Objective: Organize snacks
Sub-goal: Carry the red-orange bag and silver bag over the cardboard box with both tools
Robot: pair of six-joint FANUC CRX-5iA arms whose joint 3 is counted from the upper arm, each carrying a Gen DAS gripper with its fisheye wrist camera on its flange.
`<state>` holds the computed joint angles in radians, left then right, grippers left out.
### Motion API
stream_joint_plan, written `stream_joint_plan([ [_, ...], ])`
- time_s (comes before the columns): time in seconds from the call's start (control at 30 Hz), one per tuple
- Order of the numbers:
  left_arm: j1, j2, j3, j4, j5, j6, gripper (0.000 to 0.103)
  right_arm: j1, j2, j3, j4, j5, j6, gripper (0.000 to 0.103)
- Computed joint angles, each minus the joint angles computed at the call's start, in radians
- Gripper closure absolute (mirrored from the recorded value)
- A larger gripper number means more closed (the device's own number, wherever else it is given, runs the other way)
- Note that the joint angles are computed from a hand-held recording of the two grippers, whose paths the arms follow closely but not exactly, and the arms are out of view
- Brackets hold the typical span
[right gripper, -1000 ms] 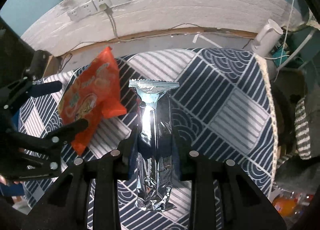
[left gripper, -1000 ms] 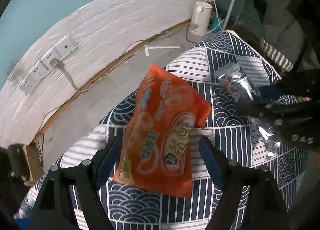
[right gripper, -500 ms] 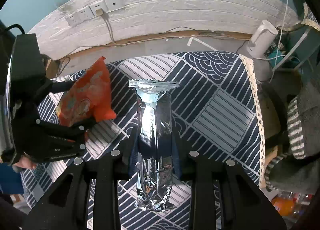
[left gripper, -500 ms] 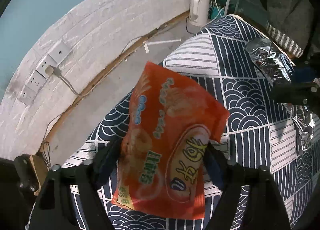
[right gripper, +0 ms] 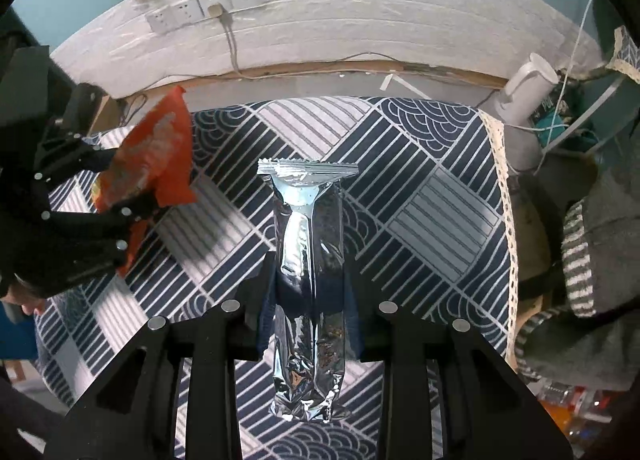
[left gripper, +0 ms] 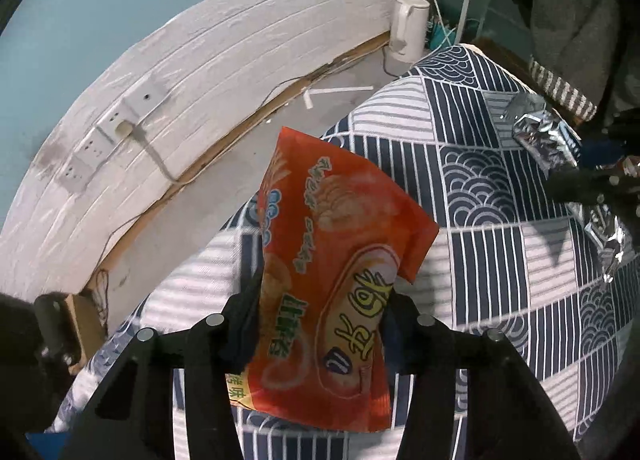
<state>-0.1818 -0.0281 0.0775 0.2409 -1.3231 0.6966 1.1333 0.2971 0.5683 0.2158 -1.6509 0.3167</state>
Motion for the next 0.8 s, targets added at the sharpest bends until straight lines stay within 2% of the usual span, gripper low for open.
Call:
stream_joint_plan([
  [0.13,0.037,-0.044,-0.008,-0.007,-0.019,-0.008,0.052,0.015,0.015,0.042,0.017,-0.026,0.014,0.075],
  [0.27,0.09,-0.078,-0.01,0.014,-0.072,-0.006,0.052,0.032,0.032,0.09,0.031,-0.049,0.026,0.075],
  [0.5,0.172,-0.151,-0.025,0.037,-0.123,-0.042,0.052,0.061,0.105,0.233,0.055,-0.104,0.071,0.075],
  [0.67,0.241,-0.198,-0.021,0.061,-0.169,-0.066,0.052,0.075,0.196,0.398,0.067,-0.14,0.136,0.075],
  [0.8,0.292,-0.211,0.001,0.067,-0.209,-0.071,0.052,0.079,0.303,0.589,0.071,-0.194,0.196,0.075],
])
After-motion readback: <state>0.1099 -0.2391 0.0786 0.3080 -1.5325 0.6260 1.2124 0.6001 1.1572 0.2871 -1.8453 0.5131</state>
